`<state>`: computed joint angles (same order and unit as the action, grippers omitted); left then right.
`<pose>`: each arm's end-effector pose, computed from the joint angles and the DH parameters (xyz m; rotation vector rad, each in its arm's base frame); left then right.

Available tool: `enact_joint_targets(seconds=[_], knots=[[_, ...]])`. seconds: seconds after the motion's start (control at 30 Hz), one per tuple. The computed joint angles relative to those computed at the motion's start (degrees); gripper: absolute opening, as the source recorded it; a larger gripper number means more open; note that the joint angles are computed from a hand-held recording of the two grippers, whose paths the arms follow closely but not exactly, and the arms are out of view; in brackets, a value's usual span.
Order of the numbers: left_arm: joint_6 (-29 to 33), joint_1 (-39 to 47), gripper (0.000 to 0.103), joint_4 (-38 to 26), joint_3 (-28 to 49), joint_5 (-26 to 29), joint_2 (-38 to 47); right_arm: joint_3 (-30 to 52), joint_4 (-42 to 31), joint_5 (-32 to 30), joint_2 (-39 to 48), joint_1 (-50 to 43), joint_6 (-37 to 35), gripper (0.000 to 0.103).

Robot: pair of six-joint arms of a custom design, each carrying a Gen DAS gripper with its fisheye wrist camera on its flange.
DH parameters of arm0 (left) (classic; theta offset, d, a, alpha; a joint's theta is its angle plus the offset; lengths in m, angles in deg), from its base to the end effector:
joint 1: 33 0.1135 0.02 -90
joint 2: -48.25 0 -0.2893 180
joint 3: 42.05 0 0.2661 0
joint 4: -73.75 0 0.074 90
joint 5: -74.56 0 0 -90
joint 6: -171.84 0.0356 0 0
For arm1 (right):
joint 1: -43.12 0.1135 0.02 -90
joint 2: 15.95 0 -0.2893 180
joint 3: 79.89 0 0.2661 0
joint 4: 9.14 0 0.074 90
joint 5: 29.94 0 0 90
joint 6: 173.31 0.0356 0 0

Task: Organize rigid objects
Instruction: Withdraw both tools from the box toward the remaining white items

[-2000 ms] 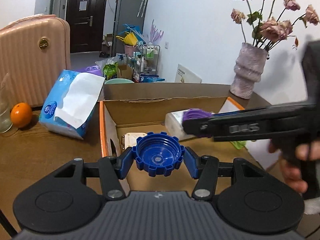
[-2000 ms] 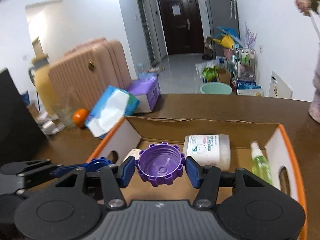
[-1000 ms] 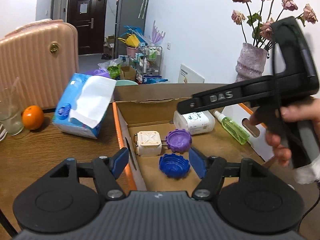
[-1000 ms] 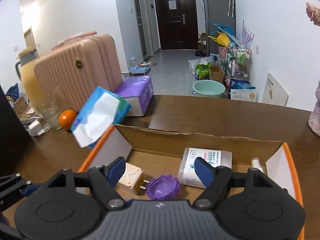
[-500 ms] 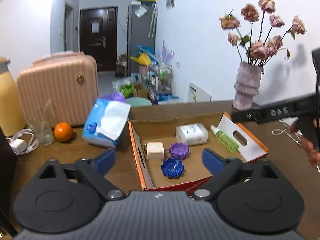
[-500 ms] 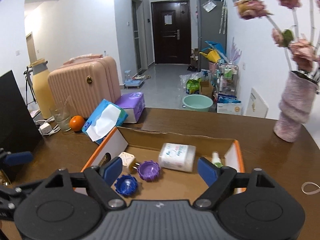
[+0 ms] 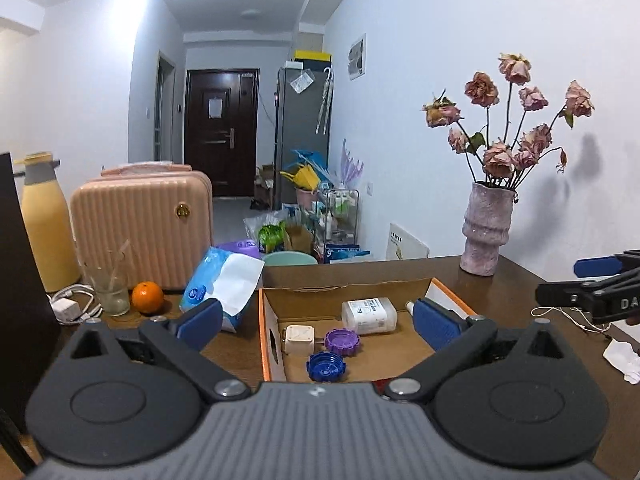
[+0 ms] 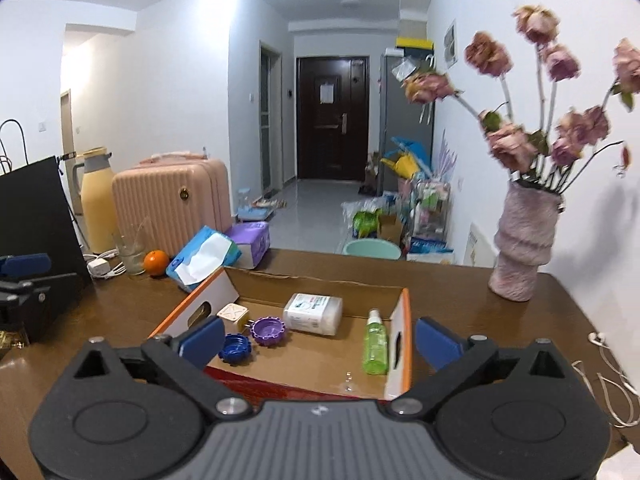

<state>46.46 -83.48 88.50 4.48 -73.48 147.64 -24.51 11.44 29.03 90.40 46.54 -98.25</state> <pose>0.2148 -0.2129 0.1295 -0.2506 1.8894 0.1376 0.3574 0.0397 0.1315 -0.6401 1.9450 0.4423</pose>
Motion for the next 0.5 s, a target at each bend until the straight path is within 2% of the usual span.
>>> enact_joint_targets(seconds=[0.23,0.3,0.4,0.5], knots=[[-5.0,-7.1,0.103,-5.7,1.5,-6.1,-1.3,-7.2,4.6,-5.7,-3.7,-5.3,0.1,0.102],[-8.3,-9.7,0.103,-8.4,1.7,-8.3,-1.3,-10.1,6.9,-7.2,-4.5,-6.7,-0.1,0.102],[-19.2,-14.8,0.103,-18.6,3.6,-12.9,0.3,-15.3,11.0,-8.9,-5.7,-8.8,-1.4,0.102],[-30.0,-20.8,0.103,-24.5,3.7,-15.9,3.6,-22.1,17.9,-13.3,-5.5,-12.4,-4.1,0.102]])
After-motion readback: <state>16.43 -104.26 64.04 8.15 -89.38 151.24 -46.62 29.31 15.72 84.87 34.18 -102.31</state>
